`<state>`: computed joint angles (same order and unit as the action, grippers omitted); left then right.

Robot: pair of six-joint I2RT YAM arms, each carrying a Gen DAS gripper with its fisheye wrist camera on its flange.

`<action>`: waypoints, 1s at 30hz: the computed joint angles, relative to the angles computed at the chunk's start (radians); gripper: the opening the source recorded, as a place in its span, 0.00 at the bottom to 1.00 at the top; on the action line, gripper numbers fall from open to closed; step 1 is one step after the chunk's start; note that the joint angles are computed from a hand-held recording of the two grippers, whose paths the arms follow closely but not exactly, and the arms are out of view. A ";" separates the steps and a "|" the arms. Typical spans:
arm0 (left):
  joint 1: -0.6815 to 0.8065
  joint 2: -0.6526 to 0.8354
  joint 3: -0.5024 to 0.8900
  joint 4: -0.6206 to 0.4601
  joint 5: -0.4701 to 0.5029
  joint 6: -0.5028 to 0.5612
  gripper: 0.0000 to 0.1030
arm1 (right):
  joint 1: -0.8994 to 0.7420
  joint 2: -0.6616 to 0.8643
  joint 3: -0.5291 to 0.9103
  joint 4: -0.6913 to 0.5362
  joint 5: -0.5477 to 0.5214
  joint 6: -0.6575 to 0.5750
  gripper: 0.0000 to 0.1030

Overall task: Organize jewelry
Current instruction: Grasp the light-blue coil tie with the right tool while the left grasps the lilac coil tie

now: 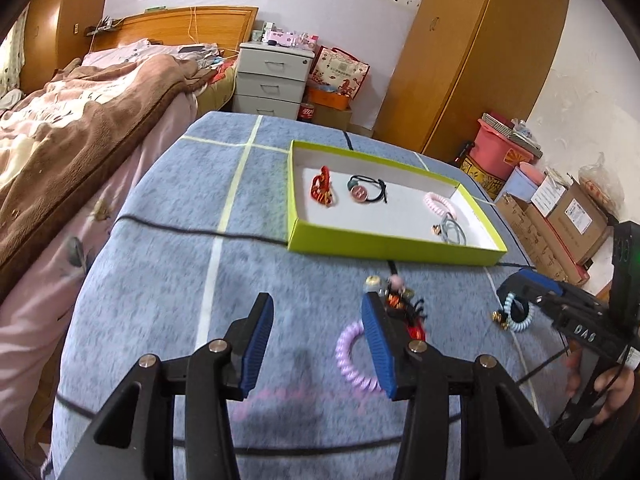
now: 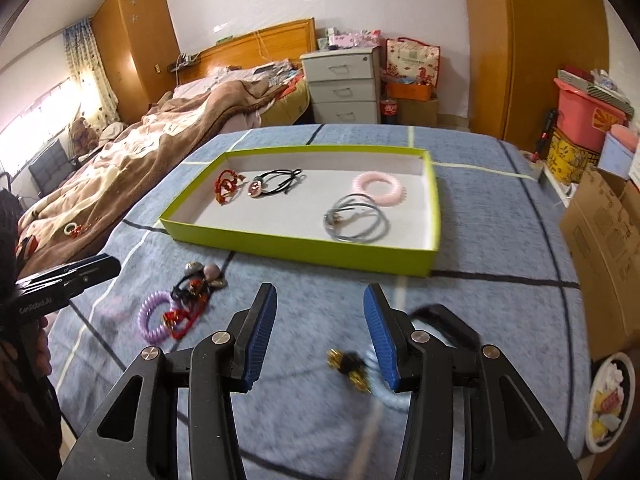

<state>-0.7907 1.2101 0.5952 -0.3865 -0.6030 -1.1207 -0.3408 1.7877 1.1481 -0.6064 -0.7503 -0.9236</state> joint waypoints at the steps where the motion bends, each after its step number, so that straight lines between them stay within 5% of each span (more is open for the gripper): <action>1: -0.017 -0.002 -0.005 -0.010 -0.010 -0.018 0.47 | -0.017 0.002 0.007 -0.015 -0.007 -0.015 0.45; 9: -0.078 0.023 -0.043 0.015 -0.011 -0.092 0.48 | -0.131 0.079 0.071 -0.025 0.012 -0.052 0.45; 16: -0.061 0.100 -0.024 0.080 0.046 -0.054 0.49 | -0.137 0.141 0.126 -0.004 0.062 -0.014 0.45; 30: -0.060 0.202 0.053 0.044 0.060 -0.003 0.56 | -0.102 0.091 0.022 0.109 0.083 -0.085 0.45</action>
